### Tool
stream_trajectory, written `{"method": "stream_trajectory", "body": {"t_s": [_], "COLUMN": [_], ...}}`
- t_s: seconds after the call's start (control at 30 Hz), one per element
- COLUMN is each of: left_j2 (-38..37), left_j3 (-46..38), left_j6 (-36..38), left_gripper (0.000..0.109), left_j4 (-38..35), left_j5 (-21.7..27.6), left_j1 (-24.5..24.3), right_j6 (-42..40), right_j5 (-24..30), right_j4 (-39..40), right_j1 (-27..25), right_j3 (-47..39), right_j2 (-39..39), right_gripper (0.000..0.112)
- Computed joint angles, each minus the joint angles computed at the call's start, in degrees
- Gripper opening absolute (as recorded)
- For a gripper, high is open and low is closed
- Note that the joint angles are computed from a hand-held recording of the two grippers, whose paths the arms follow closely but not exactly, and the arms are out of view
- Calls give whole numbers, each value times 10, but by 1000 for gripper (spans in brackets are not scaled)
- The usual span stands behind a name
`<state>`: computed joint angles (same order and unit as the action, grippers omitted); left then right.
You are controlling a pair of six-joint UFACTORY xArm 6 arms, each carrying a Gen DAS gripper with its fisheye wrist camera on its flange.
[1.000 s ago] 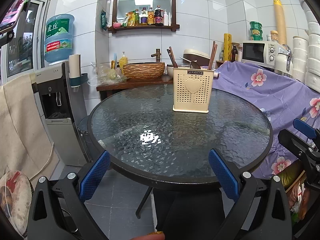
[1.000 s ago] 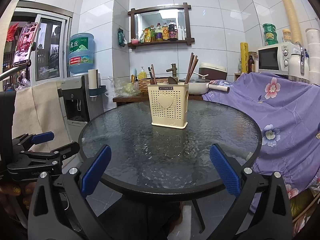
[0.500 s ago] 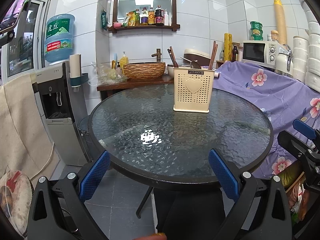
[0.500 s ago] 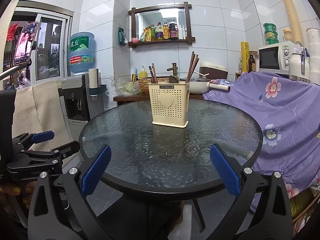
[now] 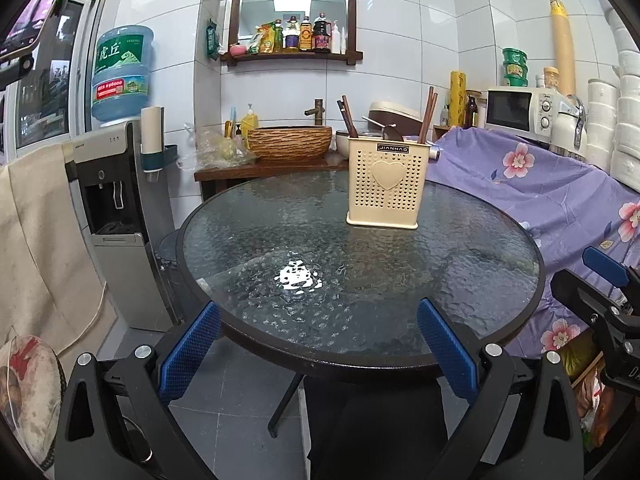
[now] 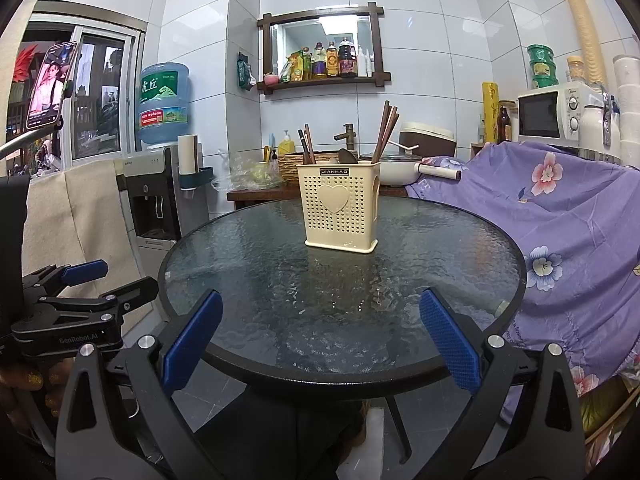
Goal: Organize utensils
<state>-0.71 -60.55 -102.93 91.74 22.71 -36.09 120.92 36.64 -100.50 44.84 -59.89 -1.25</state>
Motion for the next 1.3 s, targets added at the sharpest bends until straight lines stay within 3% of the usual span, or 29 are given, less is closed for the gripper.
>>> {"method": "stream_trajectory", "body": {"t_s": [0.13,1.3], "left_j2": [2,0], "left_j3": [-1,0], "left_j6": [22,21], "left_gripper": [97,97], "left_j4": [-31,-25], "left_j5": [10,6], "left_j1": [-1,1], "right_j6": [5,11], "right_j5": [-2,-4], "right_j4": [-2,-6], "right_j1": [0,-1], "right_j3": [0,7], "right_j2": [2,0], "right_gripper": [97,97]}}
